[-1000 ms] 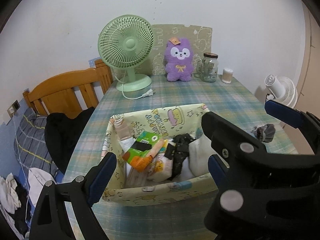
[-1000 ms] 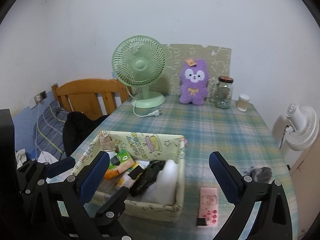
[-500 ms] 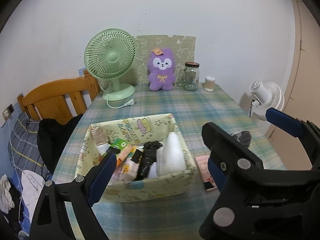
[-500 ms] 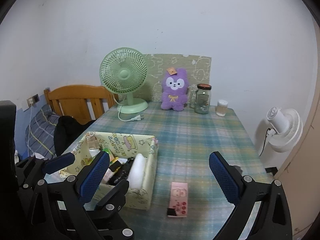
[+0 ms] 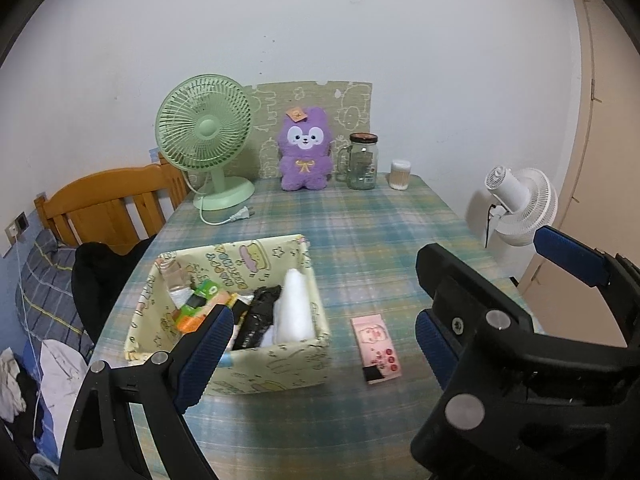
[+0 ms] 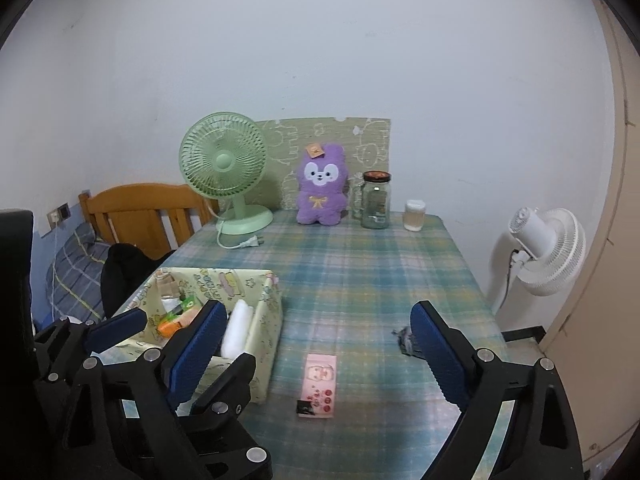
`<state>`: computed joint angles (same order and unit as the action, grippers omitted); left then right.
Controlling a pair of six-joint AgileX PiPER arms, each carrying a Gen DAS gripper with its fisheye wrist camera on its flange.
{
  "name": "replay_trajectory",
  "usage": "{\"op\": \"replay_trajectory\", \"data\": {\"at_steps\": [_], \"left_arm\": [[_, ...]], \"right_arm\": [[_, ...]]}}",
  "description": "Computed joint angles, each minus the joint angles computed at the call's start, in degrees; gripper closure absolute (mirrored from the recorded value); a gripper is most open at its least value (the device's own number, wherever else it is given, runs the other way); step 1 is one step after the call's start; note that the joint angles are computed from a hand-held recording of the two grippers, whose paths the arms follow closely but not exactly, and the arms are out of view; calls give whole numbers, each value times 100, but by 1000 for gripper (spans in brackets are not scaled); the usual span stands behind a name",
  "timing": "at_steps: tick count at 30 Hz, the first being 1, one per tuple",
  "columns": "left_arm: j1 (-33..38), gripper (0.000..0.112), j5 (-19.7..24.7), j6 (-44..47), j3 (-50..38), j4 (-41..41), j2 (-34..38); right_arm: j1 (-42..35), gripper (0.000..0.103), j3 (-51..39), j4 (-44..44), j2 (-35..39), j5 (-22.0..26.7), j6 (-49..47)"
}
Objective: Organize soft objects
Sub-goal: 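Withdraw both tools from the box back over the table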
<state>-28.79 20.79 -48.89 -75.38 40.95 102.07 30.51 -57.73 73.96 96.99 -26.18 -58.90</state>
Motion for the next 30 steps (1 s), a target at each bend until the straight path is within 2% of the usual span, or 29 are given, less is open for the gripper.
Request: {"op": "replay_trajectory", "data": {"at_steps": [15, 26, 30], "left_arm": [[-514, 19, 182, -1068, -156, 794, 371], [-677, 23, 218, -1387, -446, 921, 990], [-715, 25, 209, -1461, -589, 965, 1294]], "right_arm": [[-469, 8, 705, -958, -212, 81, 1228], [-992, 8, 785, -2192, 280, 390, 2419], [-1243, 8, 749, -2952, 569, 568, 3252]]}}
